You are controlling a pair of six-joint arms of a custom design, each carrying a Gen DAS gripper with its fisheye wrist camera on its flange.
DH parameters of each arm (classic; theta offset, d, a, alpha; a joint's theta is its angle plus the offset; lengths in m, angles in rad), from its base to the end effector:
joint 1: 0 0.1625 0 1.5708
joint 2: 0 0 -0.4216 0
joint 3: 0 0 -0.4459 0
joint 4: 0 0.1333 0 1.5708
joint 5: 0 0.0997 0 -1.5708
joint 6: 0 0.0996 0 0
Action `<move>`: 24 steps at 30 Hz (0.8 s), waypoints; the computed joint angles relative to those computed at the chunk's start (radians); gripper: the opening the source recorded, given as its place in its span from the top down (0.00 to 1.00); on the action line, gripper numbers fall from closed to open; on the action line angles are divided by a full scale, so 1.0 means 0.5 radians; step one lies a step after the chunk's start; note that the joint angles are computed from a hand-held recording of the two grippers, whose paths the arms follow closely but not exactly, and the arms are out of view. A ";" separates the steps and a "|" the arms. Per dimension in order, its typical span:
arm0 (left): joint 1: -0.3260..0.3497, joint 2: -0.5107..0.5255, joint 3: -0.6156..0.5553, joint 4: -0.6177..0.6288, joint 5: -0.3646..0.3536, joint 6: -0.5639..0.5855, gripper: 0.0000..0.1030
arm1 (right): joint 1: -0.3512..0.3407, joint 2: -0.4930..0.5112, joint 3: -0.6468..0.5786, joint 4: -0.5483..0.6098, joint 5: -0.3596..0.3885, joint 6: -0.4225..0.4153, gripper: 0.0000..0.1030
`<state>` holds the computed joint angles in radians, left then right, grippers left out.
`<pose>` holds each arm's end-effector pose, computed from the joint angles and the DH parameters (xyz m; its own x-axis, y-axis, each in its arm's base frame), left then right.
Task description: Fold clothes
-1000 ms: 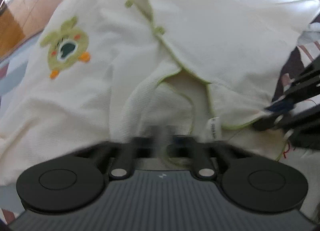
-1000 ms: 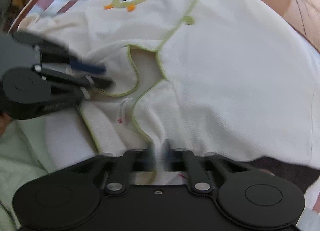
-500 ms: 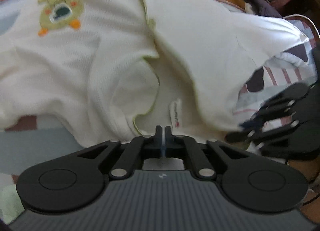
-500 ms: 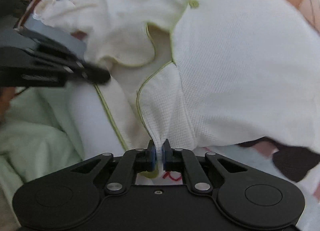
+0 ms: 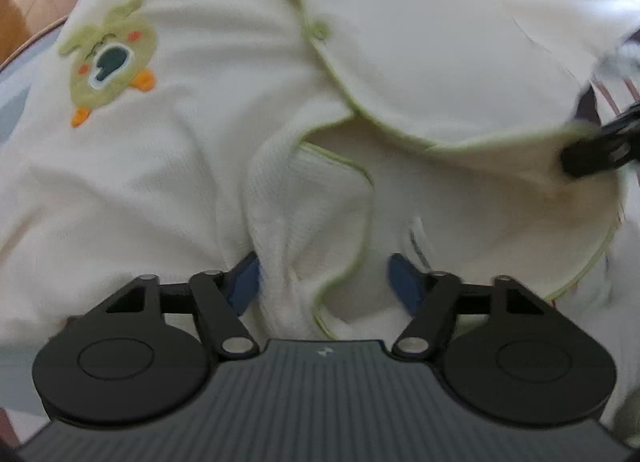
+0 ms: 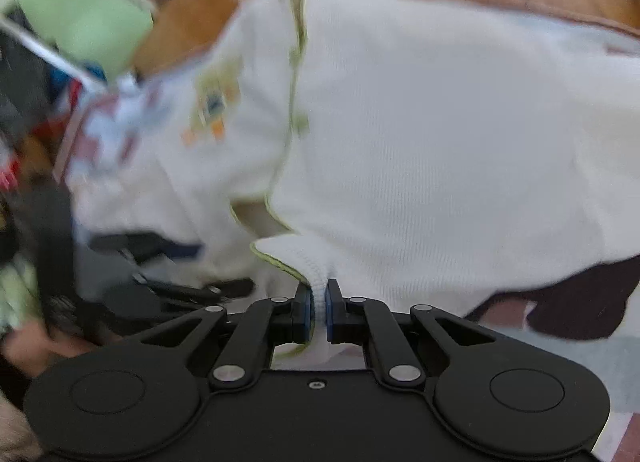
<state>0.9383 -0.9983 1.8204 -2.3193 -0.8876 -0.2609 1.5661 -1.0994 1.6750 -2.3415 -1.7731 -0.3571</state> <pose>-0.2116 -0.6206 0.1059 -0.7299 0.2717 -0.6272 0.4153 0.9051 -0.0914 0.1101 -0.6828 0.2190 -0.9192 -0.3021 0.2524 -0.3380 0.9344 -0.1127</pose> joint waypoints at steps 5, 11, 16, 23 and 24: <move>0.096 -0.177 0.039 -0.114 -0.424 -0.016 0.86 | -0.022 -0.047 -0.011 0.008 0.192 -0.036 0.91; 0.090 -0.252 0.094 -0.104 -0.505 0.013 0.84 | 0.066 0.058 -0.040 0.339 -0.235 -0.396 0.90; 0.061 -0.270 0.167 -0.235 -0.446 -0.050 0.61 | 0.083 0.212 -0.047 0.267 -0.324 -0.327 0.71; 0.061 -0.823 0.596 -0.691 0.033 -0.370 0.36 | -0.036 0.165 -0.087 0.185 0.504 -0.049 0.54; 0.085 -0.881 0.622 -0.646 0.153 -0.483 0.36 | -0.034 0.214 -0.127 0.210 0.533 0.007 0.54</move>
